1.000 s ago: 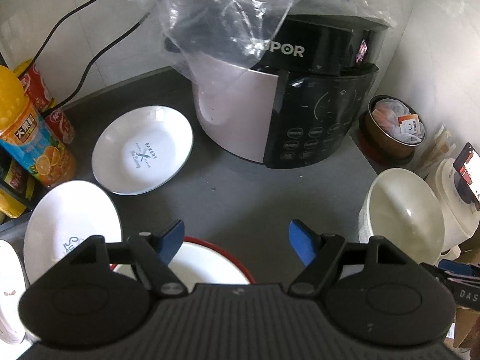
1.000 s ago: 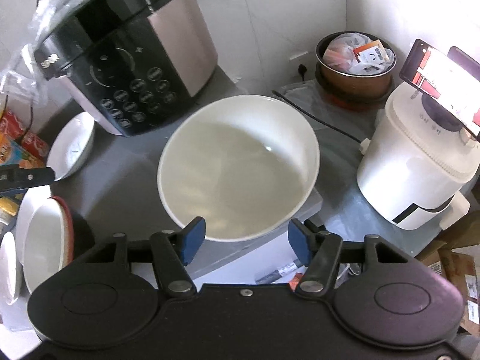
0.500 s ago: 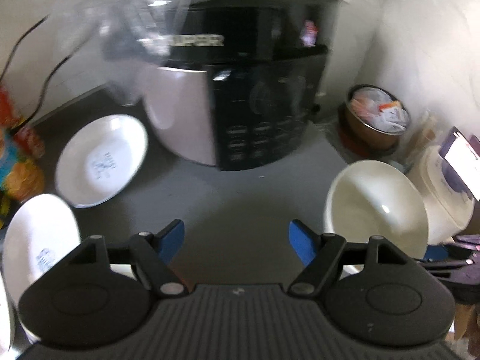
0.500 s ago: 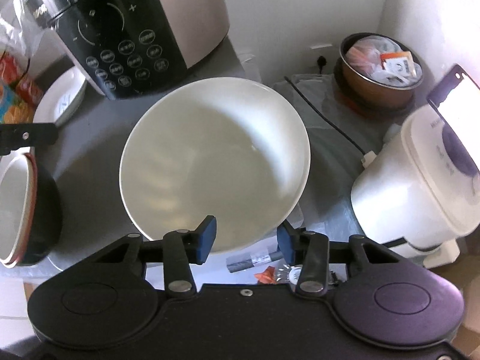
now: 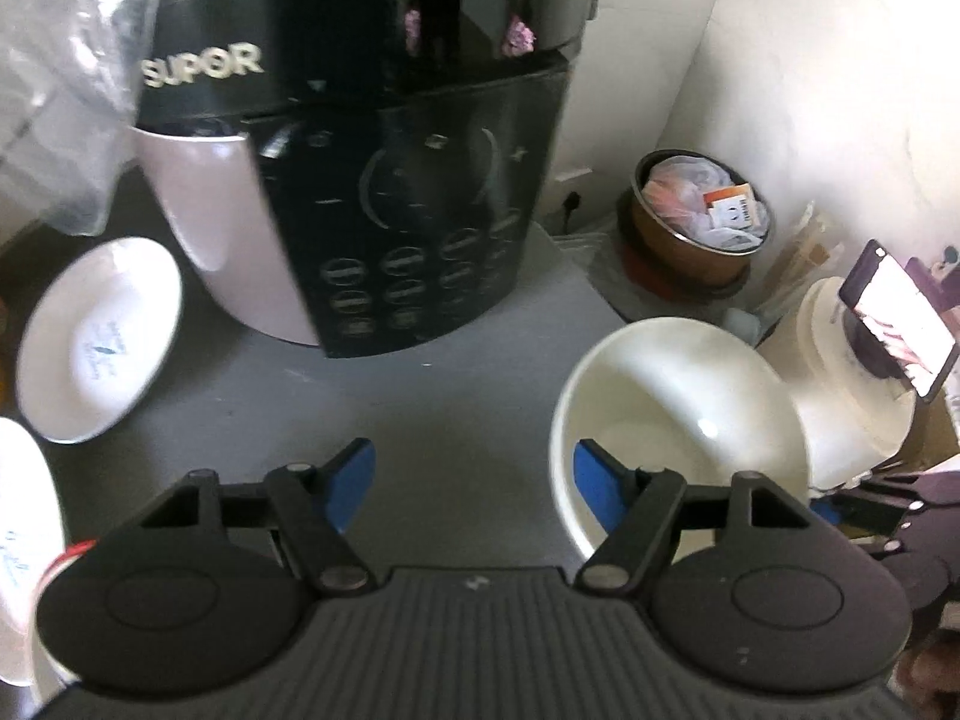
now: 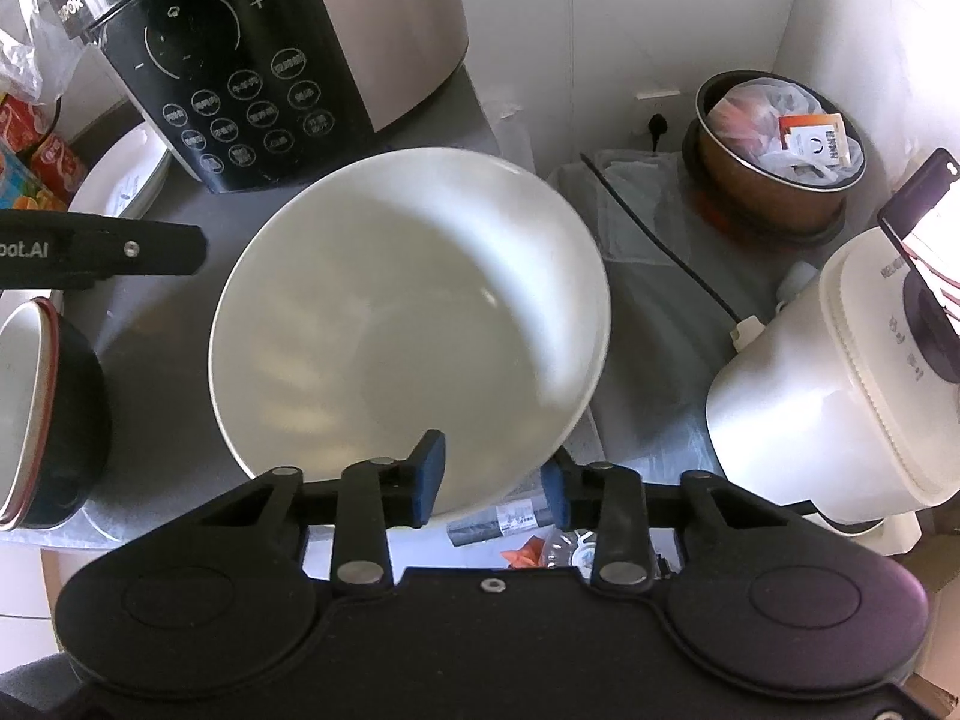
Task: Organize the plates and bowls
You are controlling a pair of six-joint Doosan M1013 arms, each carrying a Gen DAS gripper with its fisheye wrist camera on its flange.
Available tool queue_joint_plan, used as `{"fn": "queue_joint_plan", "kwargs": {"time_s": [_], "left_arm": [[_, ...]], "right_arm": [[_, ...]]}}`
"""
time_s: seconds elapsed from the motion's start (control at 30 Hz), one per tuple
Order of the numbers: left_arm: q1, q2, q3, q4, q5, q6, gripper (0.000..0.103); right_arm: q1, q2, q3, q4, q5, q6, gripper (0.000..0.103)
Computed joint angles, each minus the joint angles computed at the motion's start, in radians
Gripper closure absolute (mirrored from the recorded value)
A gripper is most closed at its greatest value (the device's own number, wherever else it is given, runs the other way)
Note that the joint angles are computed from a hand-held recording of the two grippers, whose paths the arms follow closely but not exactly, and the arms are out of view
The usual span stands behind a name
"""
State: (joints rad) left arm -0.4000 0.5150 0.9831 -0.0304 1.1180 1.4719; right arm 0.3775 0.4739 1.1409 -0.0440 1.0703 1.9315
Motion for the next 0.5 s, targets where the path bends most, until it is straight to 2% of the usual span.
{"fn": "queue_joint_plan", "kwargs": {"time_s": [0.1, 0.17, 0.23, 0.3, 0.33, 0.4, 0.47, 0.5], "left_arm": [[0.001, 0.009, -0.006, -0.032, 0.004, 0.006, 0.031], [0.000, 0.015, -0.008, -0.044, 0.011, 0.011, 0.035], [-0.003, 0.024, -0.012, -0.036, 0.028, 0.011, 0.047], [-0.006, 0.038, -0.025, -0.011, 0.064, -0.008, 0.070], [-0.002, 0.044, -0.028, -0.024, 0.076, -0.015, 0.073], [0.009, 0.046, -0.025, -0.072, 0.079, -0.022, 0.089], [0.008, 0.050, -0.033, -0.071, 0.095, -0.018, 0.099], [0.003, 0.050, -0.035, -0.047, 0.099, -0.025, 0.099]], "right_arm": [[0.001, 0.001, 0.000, -0.002, -0.009, 0.001, 0.077], [0.004, 0.004, -0.002, -0.018, -0.014, 0.002, 0.079], [0.009, 0.007, -0.006, -0.039, -0.016, 0.007, 0.080], [0.012, 0.010, -0.009, -0.051, -0.014, 0.010, 0.080], [0.011, 0.010, -0.010, -0.045, -0.017, 0.007, 0.081], [0.011, 0.013, -0.015, -0.034, -0.014, 0.001, 0.081], [0.012, 0.016, -0.021, -0.022, -0.010, -0.017, 0.082], [0.014, 0.017, -0.023, -0.021, -0.009, -0.021, 0.082]]}}
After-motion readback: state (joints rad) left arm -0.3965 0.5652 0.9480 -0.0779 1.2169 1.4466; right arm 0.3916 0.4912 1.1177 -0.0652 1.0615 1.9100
